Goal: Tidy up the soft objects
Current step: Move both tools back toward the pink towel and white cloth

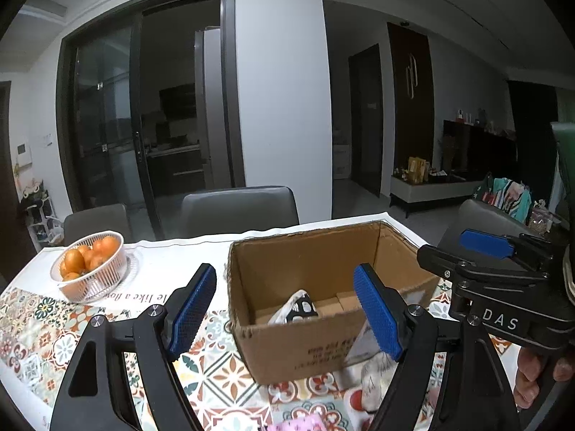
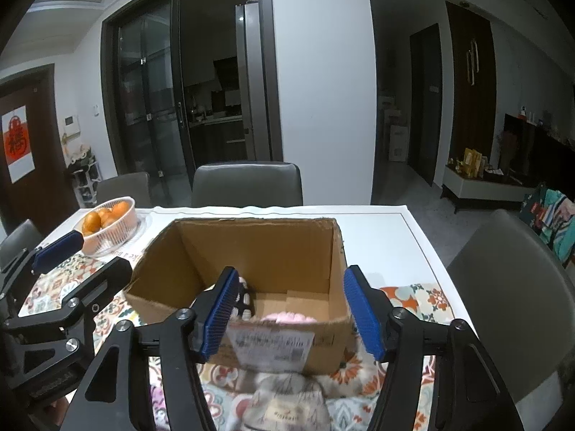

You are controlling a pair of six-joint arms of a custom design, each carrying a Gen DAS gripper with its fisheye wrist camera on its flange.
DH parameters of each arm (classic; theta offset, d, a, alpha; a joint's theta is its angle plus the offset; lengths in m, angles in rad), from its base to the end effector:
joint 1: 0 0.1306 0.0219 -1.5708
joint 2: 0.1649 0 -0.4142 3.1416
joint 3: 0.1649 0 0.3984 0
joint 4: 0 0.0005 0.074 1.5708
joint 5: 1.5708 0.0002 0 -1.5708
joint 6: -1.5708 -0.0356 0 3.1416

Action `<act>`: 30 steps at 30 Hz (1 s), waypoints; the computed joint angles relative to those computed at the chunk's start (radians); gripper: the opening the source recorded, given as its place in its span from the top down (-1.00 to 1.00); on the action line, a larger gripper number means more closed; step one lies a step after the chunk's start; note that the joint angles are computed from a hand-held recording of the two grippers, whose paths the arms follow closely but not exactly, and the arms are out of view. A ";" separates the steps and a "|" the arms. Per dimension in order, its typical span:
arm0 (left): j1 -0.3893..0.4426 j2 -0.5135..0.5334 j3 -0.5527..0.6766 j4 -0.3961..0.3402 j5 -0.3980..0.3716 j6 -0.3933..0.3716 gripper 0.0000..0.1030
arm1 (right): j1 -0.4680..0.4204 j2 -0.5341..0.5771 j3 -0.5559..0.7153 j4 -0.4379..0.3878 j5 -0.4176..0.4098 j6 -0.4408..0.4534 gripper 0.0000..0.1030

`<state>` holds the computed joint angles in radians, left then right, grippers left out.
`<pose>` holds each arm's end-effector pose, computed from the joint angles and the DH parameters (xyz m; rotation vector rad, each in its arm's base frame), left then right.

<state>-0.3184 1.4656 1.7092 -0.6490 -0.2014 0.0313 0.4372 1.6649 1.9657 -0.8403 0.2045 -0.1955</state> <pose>0.5085 -0.1606 0.5970 0.1515 1.9618 -0.0297 0.5485 0.2478 0.5929 -0.1318 2.0980 0.1654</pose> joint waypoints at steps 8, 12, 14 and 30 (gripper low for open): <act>-0.003 -0.093 -0.075 -0.003 -0.031 0.018 -0.53 | 0.047 -0.076 -0.079 0.021 0.049 -0.017 -0.28; -0.008 -0.145 -0.119 -0.005 -0.050 0.019 -0.53 | 0.074 -0.114 -0.113 0.026 0.100 -0.027 -0.38; -0.013 -0.175 -0.147 0.001 -0.072 0.015 -0.54 | 0.089 -0.137 -0.137 0.034 0.124 -0.034 -0.40; -0.033 -0.379 -0.342 0.001 -0.156 0.033 -0.61 | 0.212 -0.295 -0.339 0.082 0.295 -0.161 -0.47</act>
<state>-0.3515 1.0870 1.3673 -0.6484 -0.3578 0.0643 0.6497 1.3698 1.6266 -0.7581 0.4991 -0.3567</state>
